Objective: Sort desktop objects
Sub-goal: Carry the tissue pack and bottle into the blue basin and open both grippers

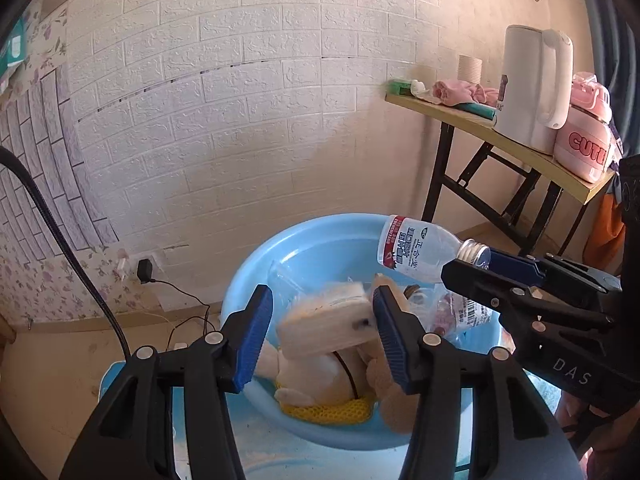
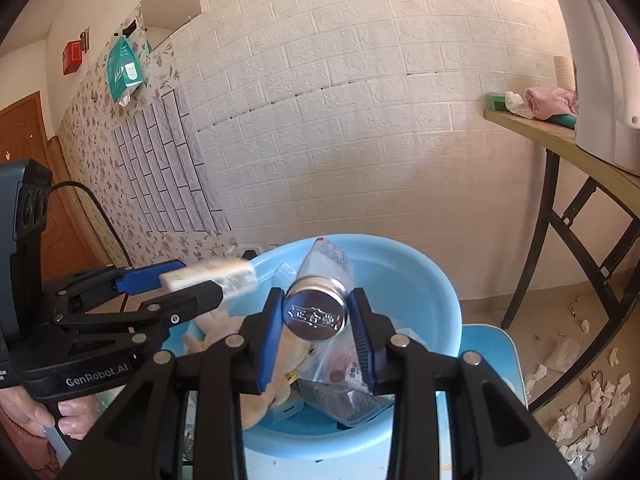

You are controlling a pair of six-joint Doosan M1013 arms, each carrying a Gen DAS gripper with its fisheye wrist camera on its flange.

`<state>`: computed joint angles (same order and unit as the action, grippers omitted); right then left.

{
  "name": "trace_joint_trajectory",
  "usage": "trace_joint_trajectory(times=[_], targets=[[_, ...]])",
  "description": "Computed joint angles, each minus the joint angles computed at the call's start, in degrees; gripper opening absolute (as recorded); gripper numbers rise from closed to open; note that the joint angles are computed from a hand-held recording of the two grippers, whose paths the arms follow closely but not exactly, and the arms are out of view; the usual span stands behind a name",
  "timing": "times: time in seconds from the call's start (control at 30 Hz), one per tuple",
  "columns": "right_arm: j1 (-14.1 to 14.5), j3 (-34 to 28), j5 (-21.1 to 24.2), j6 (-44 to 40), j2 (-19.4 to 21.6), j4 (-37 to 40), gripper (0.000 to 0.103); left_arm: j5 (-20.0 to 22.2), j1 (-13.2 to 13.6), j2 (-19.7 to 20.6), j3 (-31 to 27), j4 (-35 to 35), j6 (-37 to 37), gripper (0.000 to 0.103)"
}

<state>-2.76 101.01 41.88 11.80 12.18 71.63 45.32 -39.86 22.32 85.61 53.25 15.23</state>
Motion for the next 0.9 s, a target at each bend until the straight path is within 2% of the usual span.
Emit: trace_joint_trajectory(times=[0.13,0.23,0.3,0.33,0.4,0.47,0.53,0.6,0.77,0.9], targets=[[0.4,-0.8,-0.2,0.7,0.6,-1.1,0.033,0.7,0.4,0.5,-0.5,-0.7,-0.1,0.072],[0.4,-1.3,0.5,2.3,1.1,-2.6,0.034,1.4,0.5,0.4,-0.3,-1.1,-0.8,0.083],[0.6,-1.4,-0.2,3.3,1.2,-3.9,0.039,2.9,0.4,0.6,-0.4,-1.4,-1.1,0.087],[0.7,-1.4,-0.7,4.0,1.1,-4.5,0.042,3.7,0.3,0.6,-0.5,-1.4,-1.5,0.087],[0.7,-1.2,-0.8,4.6,0.9,-4.9,0.054,4.7,0.3,0.4,-0.4,-1.9,-2.1,0.089],[0.7,-1.2,-1.0,5.6,0.7,-5.8,0.059,5.5,0.1,0.2,-0.3,-2.2,-2.8,0.092],[0.9,-1.3,-1.5,7.3,0.4,-7.8,0.060,7.5,-0.3,0.2,-0.2,-1.2,-4.8,0.098],[1.2,-1.2,-1.8,8.1,0.1,-9.3,0.061,9.0,-0.6,0.0,0.0,-0.3,-7.1,0.099],[1.3,-0.4,-2.3,8.1,-0.9,-10.3,0.064,10.4,-1.4,-0.7,0.6,0.1,-8.4,0.099],[1.1,0.1,-2.7,8.1,-1.6,-9.4,0.066,9.7,-2.0,-1.7,1.6,1.9,-9.6,0.099]])
